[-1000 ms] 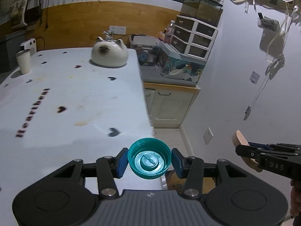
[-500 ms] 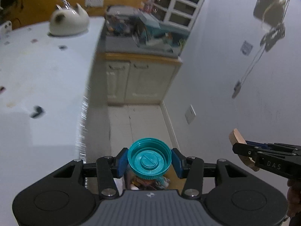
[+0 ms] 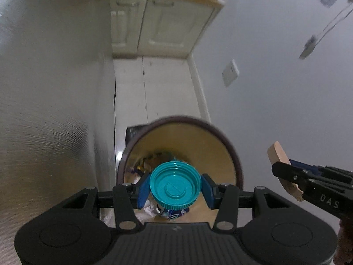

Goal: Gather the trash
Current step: 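Open the left gripper while the right gripper opens, dropping cap and sponge into the wastebasket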

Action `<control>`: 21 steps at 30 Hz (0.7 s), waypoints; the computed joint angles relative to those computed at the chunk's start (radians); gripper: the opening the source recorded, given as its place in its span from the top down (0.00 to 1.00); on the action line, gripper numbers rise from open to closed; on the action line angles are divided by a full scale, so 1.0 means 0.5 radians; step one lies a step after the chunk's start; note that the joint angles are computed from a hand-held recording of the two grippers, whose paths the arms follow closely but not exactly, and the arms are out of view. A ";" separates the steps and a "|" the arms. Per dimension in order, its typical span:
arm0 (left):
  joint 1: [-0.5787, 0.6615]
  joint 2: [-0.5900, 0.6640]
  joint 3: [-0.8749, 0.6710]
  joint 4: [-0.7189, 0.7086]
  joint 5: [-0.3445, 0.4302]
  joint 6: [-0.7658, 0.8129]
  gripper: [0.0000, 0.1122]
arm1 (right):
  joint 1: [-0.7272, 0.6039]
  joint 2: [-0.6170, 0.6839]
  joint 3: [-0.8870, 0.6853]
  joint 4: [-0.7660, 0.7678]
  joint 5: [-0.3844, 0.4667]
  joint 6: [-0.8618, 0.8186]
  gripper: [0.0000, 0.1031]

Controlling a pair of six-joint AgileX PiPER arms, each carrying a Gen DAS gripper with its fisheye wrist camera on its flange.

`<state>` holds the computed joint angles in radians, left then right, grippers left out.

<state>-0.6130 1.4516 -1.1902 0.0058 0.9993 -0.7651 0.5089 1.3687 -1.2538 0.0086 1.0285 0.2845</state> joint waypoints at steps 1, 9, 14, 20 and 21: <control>0.009 0.048 0.020 -0.019 -0.035 0.033 0.56 | -0.025 0.019 0.043 0.032 -0.036 -0.029 0.75; 0.085 0.230 0.159 -0.134 -0.215 0.239 0.55 | -0.155 0.217 0.247 0.352 -0.285 -0.329 0.75; 0.130 0.235 0.205 -0.207 -0.257 0.268 0.53 | -0.189 0.368 0.253 0.573 -0.380 -0.498 0.74; 0.161 0.192 0.240 -0.217 -0.260 0.262 0.33 | -0.246 0.449 0.296 0.852 -0.459 -0.622 0.63; 0.153 0.192 0.237 -0.208 -0.250 0.256 0.32 | -0.239 0.457 0.293 0.840 -0.448 -0.609 0.63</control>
<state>-0.5366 1.5477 -1.0719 -0.0981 0.8742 -0.6370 0.3894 1.5972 -1.1075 0.4285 0.8044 -0.0200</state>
